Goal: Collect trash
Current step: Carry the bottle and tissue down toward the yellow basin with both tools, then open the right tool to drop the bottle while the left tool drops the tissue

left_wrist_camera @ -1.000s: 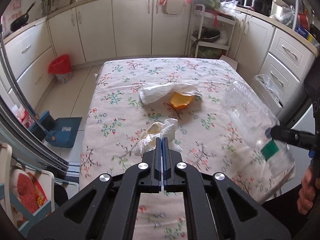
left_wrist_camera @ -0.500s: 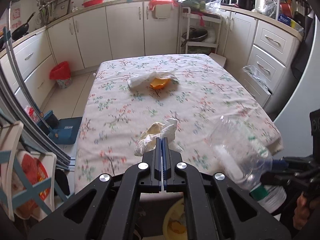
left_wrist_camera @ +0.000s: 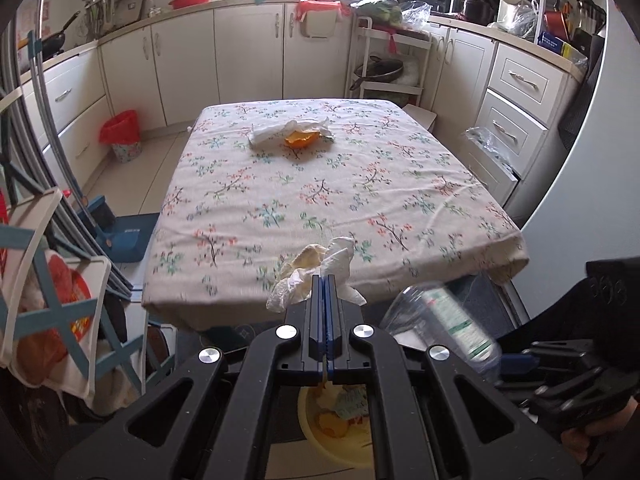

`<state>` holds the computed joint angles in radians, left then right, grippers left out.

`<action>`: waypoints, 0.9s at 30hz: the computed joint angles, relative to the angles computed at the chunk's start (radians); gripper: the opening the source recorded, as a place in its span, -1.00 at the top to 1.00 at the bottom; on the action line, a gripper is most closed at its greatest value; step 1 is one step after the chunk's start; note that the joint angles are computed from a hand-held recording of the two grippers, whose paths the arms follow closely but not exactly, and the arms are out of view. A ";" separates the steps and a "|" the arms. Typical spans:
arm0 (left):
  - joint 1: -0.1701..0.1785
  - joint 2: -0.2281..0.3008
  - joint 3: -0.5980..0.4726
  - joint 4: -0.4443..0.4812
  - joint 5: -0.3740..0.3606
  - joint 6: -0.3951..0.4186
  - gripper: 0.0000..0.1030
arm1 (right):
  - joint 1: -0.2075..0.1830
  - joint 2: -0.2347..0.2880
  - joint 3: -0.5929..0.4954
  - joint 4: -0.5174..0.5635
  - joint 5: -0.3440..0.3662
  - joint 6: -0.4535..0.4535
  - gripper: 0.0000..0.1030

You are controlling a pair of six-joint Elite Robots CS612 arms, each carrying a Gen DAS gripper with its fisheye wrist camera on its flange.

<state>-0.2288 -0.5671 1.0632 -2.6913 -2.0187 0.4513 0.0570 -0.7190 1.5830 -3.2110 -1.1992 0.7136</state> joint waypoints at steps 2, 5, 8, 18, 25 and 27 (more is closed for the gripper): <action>0.003 -0.008 0.015 -0.005 -0.005 0.000 0.98 | 0.011 -0.003 -0.007 0.056 -0.006 -0.043 -0.02; 0.009 -0.017 0.029 -0.004 -0.019 -0.005 0.98 | 0.020 -0.002 -0.020 0.118 -0.010 -0.086 -0.02; 0.017 -0.022 0.035 0.006 -0.041 -0.014 0.98 | 0.024 -0.005 -0.022 0.156 -0.021 -0.113 -0.02; 0.037 -0.023 0.029 0.047 -0.101 -0.050 0.98 | 0.032 -0.008 -0.028 0.202 -0.034 -0.140 -0.02; 0.037 -0.048 0.073 0.091 -0.104 -0.001 0.98 | 0.038 -0.002 -0.048 0.294 -0.049 -0.154 -0.31; 0.035 -0.051 0.082 0.114 -0.096 0.015 0.98 | 0.038 -0.004 -0.045 0.300 -0.078 -0.131 -0.33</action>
<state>-0.1940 -0.6179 1.1456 -2.5776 -2.1152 0.4662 0.0953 -0.7229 1.5377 -2.9106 -1.2768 0.5821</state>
